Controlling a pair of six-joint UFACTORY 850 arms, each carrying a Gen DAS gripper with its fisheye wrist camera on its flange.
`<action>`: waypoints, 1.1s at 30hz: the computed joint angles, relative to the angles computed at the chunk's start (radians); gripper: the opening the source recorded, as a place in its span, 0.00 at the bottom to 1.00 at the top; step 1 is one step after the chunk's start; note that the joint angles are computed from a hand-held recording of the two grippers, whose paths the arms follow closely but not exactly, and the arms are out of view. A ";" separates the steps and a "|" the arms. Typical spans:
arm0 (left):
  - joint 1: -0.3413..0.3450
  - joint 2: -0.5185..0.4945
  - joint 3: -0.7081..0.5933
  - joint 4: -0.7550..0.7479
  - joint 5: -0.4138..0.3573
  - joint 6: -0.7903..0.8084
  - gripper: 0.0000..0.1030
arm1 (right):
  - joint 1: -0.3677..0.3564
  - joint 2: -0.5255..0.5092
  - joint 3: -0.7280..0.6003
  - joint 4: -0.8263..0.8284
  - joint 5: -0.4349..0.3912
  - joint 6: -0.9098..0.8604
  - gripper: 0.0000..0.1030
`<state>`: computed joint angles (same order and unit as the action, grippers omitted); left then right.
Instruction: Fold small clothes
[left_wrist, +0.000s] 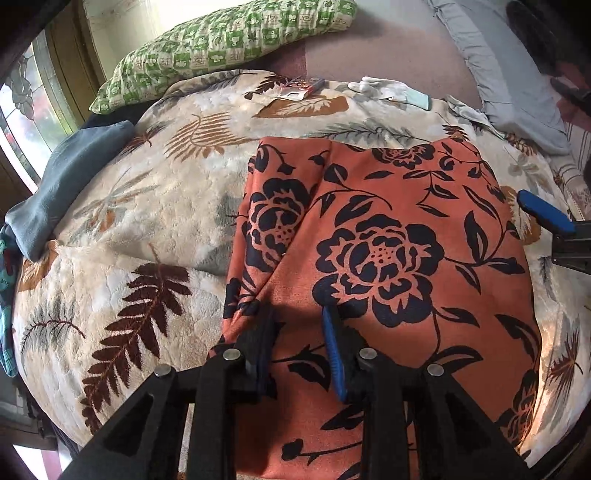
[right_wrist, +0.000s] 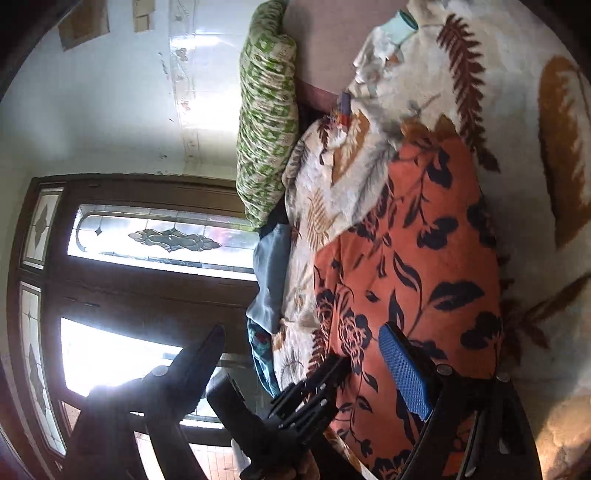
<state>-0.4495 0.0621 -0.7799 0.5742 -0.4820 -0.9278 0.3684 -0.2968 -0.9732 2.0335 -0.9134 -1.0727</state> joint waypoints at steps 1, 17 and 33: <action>0.000 0.001 0.001 0.001 0.001 -0.001 0.28 | -0.011 -0.020 -0.022 -0.009 0.005 0.013 0.85; 0.001 0.094 0.009 -0.026 0.070 0.009 0.30 | 0.027 0.080 0.121 -0.054 -0.053 0.043 0.87; -0.005 -0.045 -0.052 -0.103 0.056 0.150 0.48 | -0.004 0.108 0.137 0.002 0.191 0.017 0.89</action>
